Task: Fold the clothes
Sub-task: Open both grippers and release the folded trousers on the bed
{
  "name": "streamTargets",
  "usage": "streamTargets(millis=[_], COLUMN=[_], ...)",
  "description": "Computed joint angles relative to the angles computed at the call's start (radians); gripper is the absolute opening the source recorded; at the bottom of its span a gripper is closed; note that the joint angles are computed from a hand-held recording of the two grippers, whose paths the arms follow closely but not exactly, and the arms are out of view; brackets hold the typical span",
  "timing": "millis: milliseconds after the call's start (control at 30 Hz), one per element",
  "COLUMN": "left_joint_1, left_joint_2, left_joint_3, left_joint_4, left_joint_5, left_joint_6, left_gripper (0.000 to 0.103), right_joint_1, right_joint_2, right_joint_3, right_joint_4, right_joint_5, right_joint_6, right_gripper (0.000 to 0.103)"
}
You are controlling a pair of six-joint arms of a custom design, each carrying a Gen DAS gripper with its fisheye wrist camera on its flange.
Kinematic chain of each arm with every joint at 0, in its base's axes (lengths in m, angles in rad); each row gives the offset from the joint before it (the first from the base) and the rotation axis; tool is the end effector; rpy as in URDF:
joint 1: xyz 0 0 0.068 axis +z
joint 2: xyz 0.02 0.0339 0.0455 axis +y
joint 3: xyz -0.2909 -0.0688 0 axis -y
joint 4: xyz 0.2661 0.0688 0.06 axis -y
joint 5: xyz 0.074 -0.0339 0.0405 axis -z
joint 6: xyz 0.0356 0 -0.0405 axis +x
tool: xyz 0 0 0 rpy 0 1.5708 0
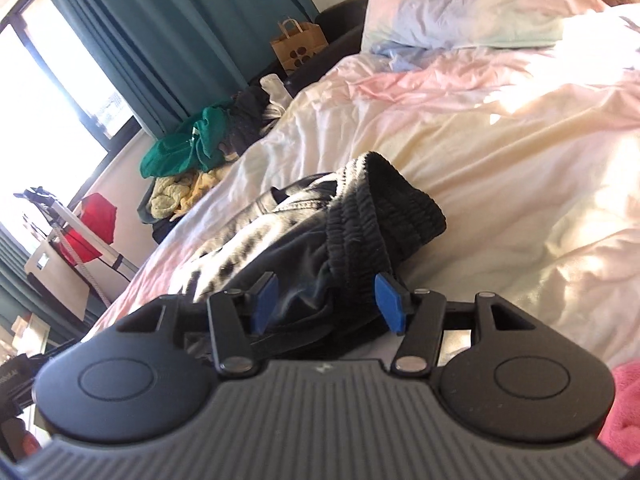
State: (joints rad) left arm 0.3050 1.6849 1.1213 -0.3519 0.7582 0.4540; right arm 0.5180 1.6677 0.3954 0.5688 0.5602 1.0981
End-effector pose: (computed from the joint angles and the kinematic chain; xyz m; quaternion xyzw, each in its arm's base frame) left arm 0.3612 0.0880 0.2319 0.1842 0.8683 -0.2147 0.4075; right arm 0.2380 0.1139 0.0990 0.3607 0.8024 0.1186 0.4604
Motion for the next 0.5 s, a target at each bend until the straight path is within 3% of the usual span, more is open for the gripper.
streamTargets(millis=[133,233,367,500], left_joint_1=[0.101,0.198,0.345,0.535], left_joint_2=[-0.183,-0.284,-0.363,-0.394], left_joint_3=[-0.040,-0.046,-0.025,-0.019], left_joint_4=[-0.154,-0.299,-0.560,-0.814], left_joint_5=[0.092,0.160,0.238,0.333], left_joint_6=[0.110,0.232,0.499,0.821], left_gripper=[0.073,0.080,0.082,0.103], right_joint_1=[0.167,0.314,0.509,0.668], right_joint_2=[-0.233,-0.326,-0.355,-0.267], right_joint_3=[0.020,0.081,0.200,0.345], right_joint_4=[-0.283,-0.507,-0.795,-1.063], right_joint_5=[0.157,0.281,0.448,0.579], right_joint_6=[0.033,0.087,0.219,0.388], right_gripper=[0.058,0.058,0.058,0.059])
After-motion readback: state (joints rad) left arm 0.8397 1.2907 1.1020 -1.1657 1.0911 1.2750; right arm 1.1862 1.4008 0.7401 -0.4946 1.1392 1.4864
